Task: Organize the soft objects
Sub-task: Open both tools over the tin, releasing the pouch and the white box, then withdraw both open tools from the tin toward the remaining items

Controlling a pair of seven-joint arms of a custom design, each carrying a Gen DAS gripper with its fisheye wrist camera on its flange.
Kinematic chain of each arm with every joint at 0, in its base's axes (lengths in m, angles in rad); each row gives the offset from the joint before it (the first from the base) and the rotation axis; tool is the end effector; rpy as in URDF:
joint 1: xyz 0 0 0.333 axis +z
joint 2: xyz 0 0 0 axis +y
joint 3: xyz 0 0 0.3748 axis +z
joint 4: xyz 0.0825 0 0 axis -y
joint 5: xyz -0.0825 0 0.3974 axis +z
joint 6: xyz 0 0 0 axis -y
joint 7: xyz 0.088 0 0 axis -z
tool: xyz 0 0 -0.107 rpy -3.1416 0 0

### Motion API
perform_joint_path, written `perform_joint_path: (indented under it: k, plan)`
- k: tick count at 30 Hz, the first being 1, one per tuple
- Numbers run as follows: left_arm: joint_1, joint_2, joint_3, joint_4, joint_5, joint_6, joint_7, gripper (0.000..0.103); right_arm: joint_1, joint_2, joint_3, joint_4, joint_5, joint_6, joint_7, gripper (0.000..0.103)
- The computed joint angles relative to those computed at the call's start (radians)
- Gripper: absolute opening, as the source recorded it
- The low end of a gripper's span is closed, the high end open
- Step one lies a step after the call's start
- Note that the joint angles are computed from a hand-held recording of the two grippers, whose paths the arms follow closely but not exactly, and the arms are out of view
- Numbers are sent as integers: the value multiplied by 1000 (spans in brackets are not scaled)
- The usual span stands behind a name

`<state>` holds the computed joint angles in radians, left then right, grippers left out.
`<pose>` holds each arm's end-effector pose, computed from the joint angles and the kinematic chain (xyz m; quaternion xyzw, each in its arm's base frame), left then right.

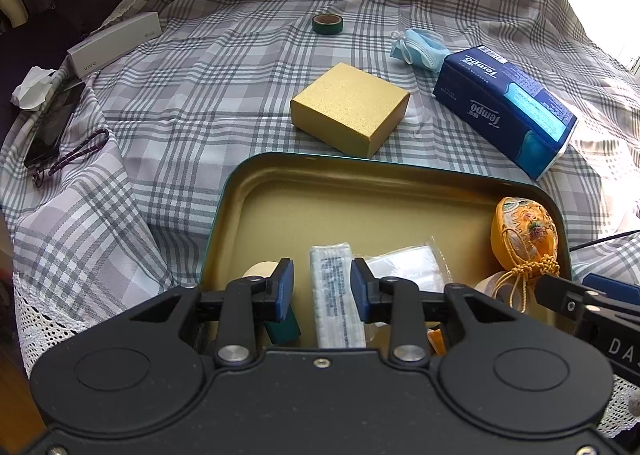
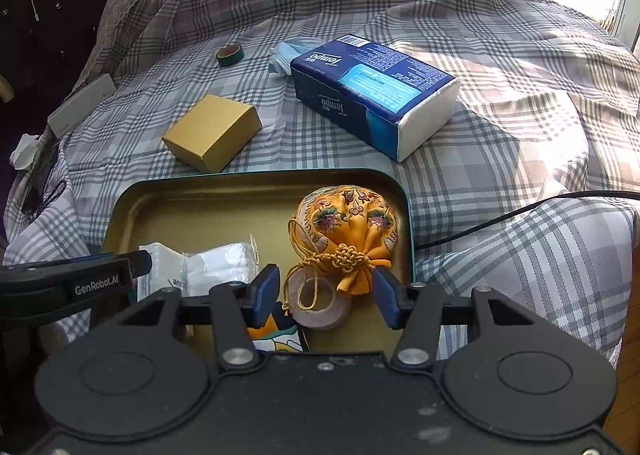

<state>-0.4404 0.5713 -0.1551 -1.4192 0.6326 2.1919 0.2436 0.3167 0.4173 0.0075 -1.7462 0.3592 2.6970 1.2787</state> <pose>0.6712 -0.3956 0.4383 -0.8183 0.5161 -0.1407 0.2104 0.6979 0.2213 0.4395 -0.7804 0.5567 -0.0956 0.2683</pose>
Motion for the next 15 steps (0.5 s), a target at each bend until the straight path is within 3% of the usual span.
perform_joint_path:
  k: [15]
  plan:
    - [0,3,3,12,6,-2,11,34,-9,7,11,10,38,34,-23,51]
